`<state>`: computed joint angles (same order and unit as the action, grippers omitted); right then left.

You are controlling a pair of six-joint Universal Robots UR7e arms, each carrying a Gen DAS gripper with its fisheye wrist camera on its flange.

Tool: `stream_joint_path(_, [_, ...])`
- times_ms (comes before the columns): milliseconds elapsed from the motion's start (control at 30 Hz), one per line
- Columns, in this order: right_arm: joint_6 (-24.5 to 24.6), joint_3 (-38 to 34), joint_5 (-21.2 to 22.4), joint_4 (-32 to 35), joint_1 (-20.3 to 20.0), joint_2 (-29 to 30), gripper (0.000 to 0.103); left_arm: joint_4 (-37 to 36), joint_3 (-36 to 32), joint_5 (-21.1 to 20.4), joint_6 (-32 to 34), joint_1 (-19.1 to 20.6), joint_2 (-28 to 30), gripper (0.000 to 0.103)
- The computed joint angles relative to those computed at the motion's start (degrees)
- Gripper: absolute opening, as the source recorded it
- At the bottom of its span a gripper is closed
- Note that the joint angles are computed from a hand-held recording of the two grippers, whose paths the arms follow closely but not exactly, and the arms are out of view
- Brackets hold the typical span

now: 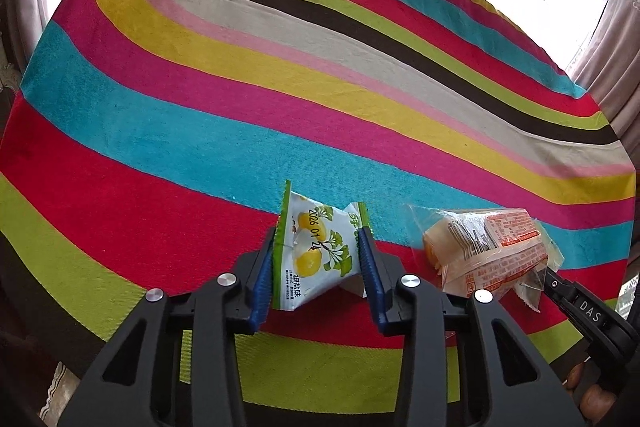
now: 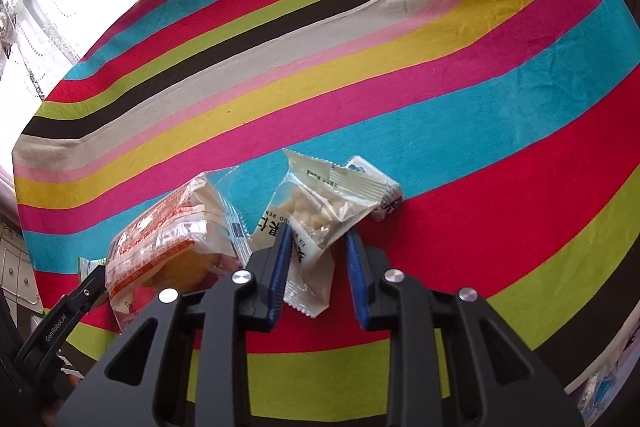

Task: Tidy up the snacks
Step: 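Grasp the green-white lemon chip bag with the left gripper while the right grasps the white pastry packet, then carry the lemon chip bag with the left gripper to the box while the right carries the pastry packet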

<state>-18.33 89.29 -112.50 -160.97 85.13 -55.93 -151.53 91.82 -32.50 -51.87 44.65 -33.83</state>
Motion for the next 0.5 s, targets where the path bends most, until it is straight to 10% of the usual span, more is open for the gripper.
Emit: stream_joint_path(500, [0.8, 3.0, 2.1, 0.1, -0.6, -3.5, 0.012, 0.1, 2.0, -0.4, -2.8, -1.2, -1.4, 0.03])
